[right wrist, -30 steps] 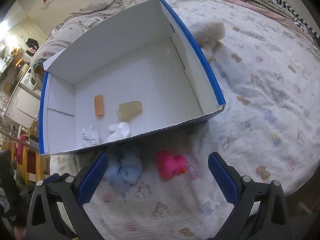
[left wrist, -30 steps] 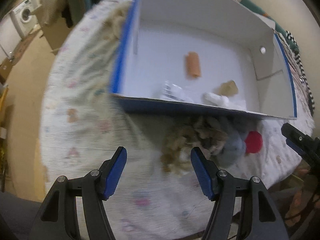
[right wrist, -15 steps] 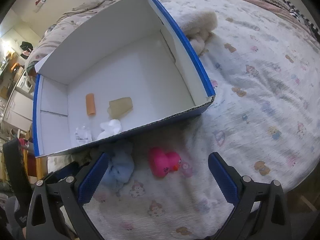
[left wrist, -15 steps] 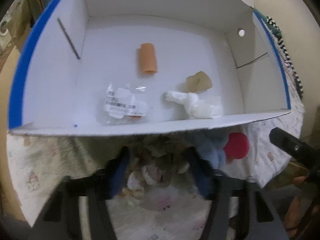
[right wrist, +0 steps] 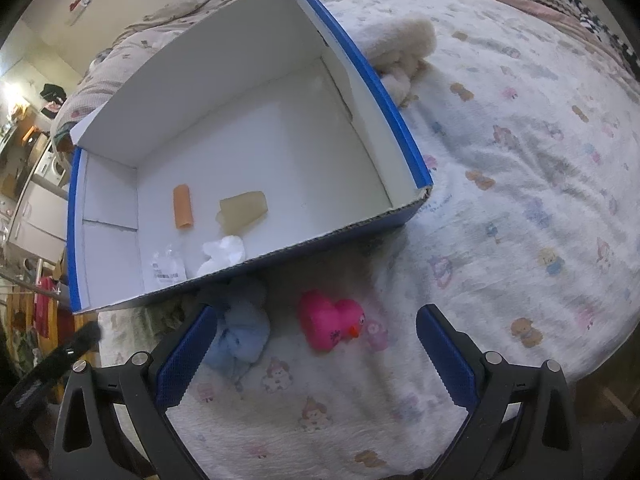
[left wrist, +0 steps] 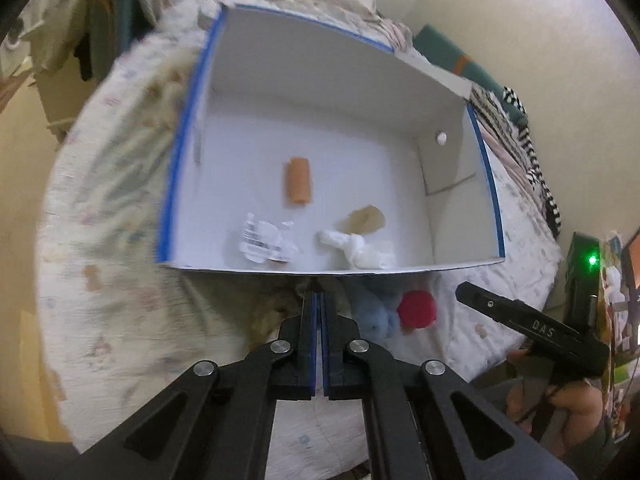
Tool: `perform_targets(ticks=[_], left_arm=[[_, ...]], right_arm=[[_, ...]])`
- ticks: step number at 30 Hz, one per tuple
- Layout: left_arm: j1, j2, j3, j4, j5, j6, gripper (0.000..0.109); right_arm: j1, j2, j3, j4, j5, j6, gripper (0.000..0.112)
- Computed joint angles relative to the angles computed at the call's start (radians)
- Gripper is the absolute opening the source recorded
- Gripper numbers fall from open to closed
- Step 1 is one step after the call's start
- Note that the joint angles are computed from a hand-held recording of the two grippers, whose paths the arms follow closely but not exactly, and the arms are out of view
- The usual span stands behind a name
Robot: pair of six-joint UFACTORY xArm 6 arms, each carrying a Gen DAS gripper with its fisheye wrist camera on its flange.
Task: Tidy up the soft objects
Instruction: 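Lower the left gripper onto the crumpled beige cloth and close on it, then grasp the cream ruffled scrunchie with the right gripper while the left gripper holds the beige cloth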
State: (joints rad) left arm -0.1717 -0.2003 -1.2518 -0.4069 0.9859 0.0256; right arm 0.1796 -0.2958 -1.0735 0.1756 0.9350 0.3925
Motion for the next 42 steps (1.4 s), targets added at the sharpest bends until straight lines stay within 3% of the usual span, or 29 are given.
perform_targets(ticks=[2,3,4,6,9,12,13,16,24,27,29,38,42], left_arm=[[0.017,-0.015,0.011,0.015,0.002,-0.004,0.004],[0.02,-0.011,0.011,0.037,0.01,-0.025,0.015],[0.02,0.002,0.006,0.046,0.028,-0.042,0.037],[0.023,0.031,-0.001,0.026,0.088,-0.073,0.063],[0.019,0.046,0.02,-0.009,0.098,-0.088,0.059],[0.018,0.092,-0.005,-0.033,0.112,-0.082,0.027],[0.025,0.114,-0.019,-0.068,0.13,-0.083,0.024],[0.039,0.157,-0.049,-0.141,0.165,-0.117,0.024],[0.008,0.211,-0.089,-0.1,0.167,-0.174,0.024],[0.005,0.206,-0.079,-0.091,0.147,-0.17,0.006],[-0.004,0.2,-0.081,-0.062,0.125,-0.162,0.005],[0.054,0.049,-0.021,-0.109,0.091,-0.082,0.005],[0.089,-0.01,0.003,-0.027,0.087,-0.101,0.005]], right_arm=[[0.0,0.003,0.0,0.013,0.005,0.008,0.103],[0.002,0.006,-0.002,0.02,0.007,0.008,0.103],[0.004,0.009,-0.003,0.022,0.007,0.005,0.103],[0.014,0.019,-0.013,0.009,0.011,-0.003,0.103],[0.02,0.025,-0.019,-0.009,0.015,-0.007,0.103],[0.009,0.022,-0.011,0.003,0.02,-0.001,0.103],[0.005,0.022,-0.009,0.006,0.023,0.0,0.103],[-0.003,0.018,-0.004,0.009,0.026,-0.002,0.103],[-0.006,0.019,-0.005,0.018,0.033,-0.013,0.103],[-0.006,0.023,-0.009,0.018,0.036,-0.019,0.103],[-0.006,0.021,-0.008,0.016,0.04,-0.023,0.103],[-0.002,0.022,-0.007,0.027,0.042,-0.021,0.103],[0.003,0.024,-0.007,0.203,0.038,-0.127,0.103]])
